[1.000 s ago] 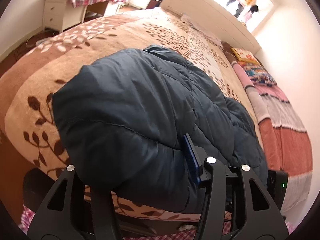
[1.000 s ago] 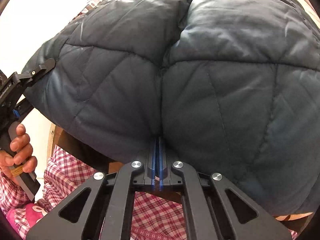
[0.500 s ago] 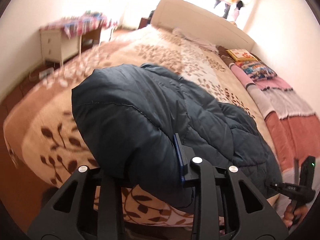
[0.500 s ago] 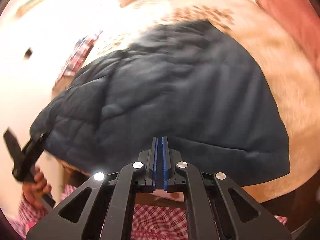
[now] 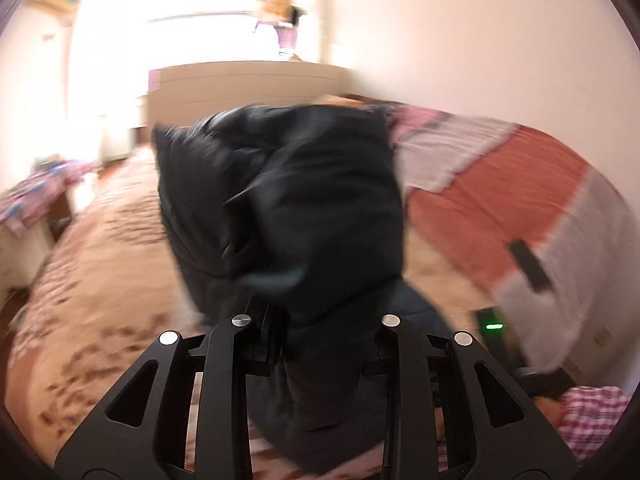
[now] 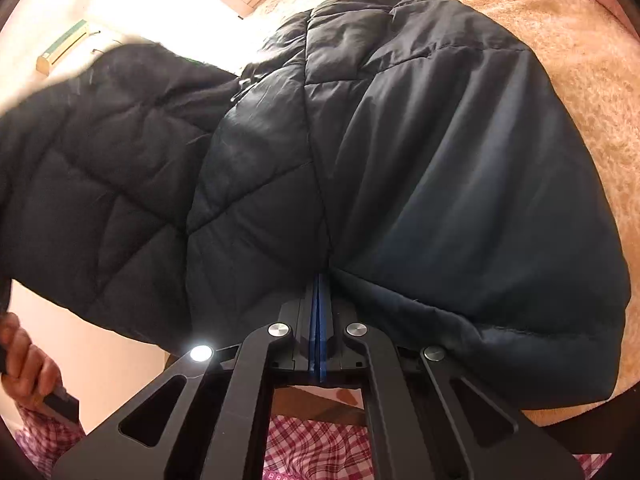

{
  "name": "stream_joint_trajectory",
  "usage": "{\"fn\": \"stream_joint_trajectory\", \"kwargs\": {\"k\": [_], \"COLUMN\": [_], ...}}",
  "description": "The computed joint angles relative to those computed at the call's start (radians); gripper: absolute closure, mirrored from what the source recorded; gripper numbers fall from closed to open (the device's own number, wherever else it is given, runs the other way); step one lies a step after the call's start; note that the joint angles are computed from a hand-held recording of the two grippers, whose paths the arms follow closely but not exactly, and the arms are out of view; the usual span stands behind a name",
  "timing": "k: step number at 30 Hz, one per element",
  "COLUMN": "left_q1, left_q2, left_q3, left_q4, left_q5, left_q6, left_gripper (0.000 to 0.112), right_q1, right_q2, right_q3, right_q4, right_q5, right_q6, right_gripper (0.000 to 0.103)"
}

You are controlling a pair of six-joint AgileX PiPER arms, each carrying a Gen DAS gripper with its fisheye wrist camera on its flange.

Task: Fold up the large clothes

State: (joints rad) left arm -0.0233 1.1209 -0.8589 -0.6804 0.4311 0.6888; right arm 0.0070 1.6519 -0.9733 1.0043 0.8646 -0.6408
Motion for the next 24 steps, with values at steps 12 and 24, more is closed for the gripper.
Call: {"fn": "stream_joint_trajectory", "kwargs": {"k": [12,24], "left_q1": [-0.249,-0.278], "left_q2": [0.367,0.42], "left_q3": [-0.014,0.035], "left_q4": [-0.24,-0.329], "left_q5": [0.037,0.004], "left_q6": [0.304,0.459], "left_gripper": [0.082,0.079], "right_q1": [-0.293,-0.646], "right_q2": [0.129,-0.043], "right_q3": [0.124,0.151], "right_q4": [0.289,0.082], "right_q5": [0.318,0.328], "right_q6": [-0.251,-0.198], "right_gripper": [0.103,0.099]}}
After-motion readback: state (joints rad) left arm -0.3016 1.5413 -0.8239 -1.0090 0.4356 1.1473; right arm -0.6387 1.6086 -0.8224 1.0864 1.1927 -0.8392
